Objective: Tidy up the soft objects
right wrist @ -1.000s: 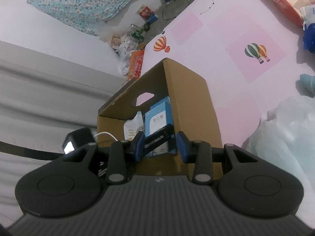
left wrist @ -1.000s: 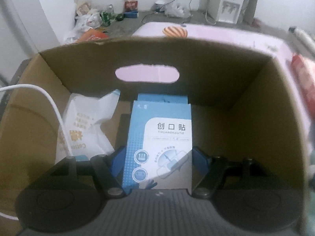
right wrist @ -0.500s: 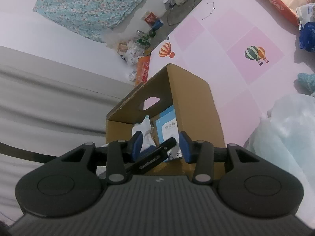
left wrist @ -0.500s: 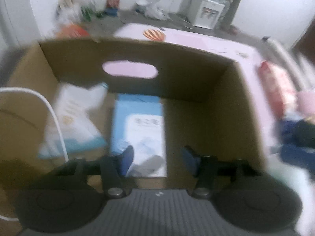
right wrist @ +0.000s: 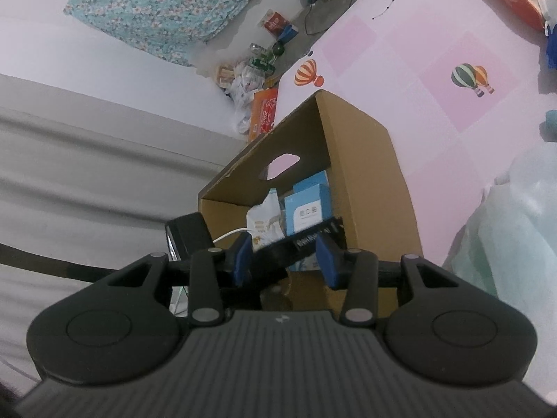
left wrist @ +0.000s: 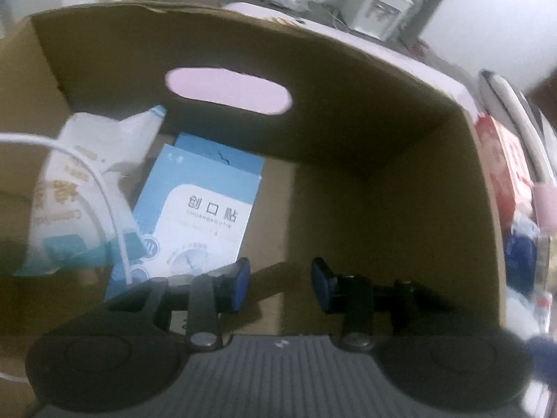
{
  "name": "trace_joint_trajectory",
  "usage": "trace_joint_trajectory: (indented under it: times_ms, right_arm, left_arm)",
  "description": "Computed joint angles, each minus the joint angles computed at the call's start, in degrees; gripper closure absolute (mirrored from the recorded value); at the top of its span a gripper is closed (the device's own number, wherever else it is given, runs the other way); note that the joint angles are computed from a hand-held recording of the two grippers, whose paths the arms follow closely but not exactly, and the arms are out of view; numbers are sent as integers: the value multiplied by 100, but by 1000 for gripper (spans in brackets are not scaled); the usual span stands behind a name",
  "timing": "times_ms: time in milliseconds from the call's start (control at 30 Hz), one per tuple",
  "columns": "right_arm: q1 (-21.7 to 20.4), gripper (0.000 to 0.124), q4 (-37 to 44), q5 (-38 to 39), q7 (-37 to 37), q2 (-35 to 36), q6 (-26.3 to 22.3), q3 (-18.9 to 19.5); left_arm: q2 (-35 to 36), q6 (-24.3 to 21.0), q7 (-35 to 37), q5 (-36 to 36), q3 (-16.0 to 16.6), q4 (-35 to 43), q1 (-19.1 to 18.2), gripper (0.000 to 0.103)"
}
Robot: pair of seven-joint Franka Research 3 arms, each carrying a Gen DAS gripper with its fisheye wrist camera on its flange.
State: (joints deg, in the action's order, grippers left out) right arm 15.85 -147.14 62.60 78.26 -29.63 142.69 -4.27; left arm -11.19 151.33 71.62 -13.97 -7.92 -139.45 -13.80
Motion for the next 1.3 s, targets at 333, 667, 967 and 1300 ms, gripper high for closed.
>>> trace_joint_trajectory:
  times_ms: [333,667,967,1300]
  right_arm:
    - [1,83,-146,123,-142,-161,43,-66]
    - [-33,67,-488,827,-702,-591,314,-297]
    - [-756,63,-716,589,-804,-922,182,-751]
    - [-1986,62,176,-162,-1165,62,-262,-1671]
  left_arm:
    - [-355,124,-300,-36,-10,-232,-35,36]
    - [-1218,-119,-1068,846,-101,-238,12,30]
    - [-868,-370,-1542,1622,-513,734,-288,30]
    - [951,-603,-1635,2677,-1115,2612,-859,30]
